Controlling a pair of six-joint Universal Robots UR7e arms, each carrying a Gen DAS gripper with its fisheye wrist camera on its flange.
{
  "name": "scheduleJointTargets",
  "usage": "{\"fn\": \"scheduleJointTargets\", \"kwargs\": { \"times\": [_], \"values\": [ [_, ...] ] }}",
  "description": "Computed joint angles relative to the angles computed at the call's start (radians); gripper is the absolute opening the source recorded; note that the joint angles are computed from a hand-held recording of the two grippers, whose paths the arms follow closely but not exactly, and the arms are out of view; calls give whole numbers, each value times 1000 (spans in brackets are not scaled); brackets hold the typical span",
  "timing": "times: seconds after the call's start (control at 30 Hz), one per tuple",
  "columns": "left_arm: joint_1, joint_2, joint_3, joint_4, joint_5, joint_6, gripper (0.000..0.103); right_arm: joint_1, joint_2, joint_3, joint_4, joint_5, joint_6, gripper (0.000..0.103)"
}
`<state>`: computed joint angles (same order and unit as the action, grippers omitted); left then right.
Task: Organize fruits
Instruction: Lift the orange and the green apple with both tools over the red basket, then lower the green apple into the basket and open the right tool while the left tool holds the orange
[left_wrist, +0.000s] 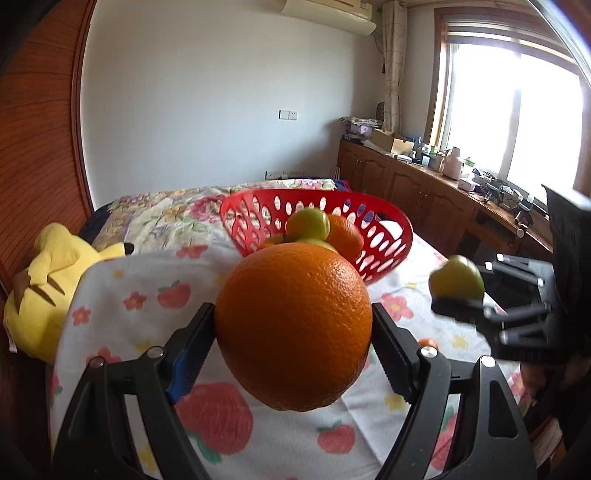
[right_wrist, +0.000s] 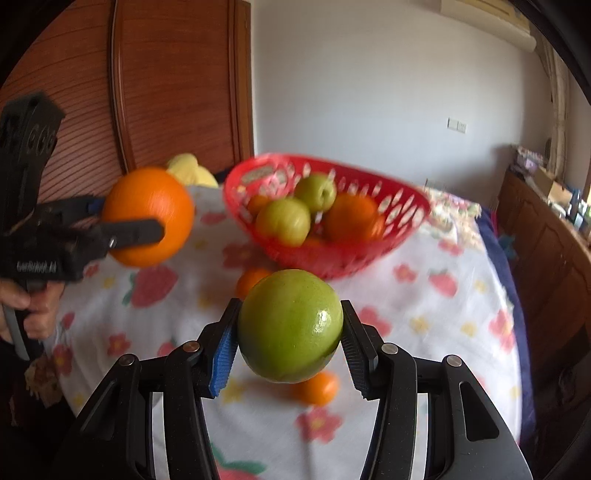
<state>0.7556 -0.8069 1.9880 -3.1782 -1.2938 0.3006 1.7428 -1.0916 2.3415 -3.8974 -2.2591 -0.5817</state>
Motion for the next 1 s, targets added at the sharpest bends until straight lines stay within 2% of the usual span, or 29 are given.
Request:
{"fn": "scheduleJointTargets", "kwargs": {
  "times": [0.27, 0.53, 0.73, 1.0],
  "values": [
    [-4, 56, -114, 34, 5, 11, 81, -40, -73, -110, 112, 25, -80, 52],
    [2, 119, -217, 58, 20, 22, 81, -110, -61, -219, 242, 51, -86, 52],
    [10, 165, -283, 89, 31, 27, 81, -140, -56, -221, 296, 113, -56, 52],
    [11, 203, -335, 112, 31, 39, 81, -144, -38, -220, 333, 132, -56, 53]
  ]
}}
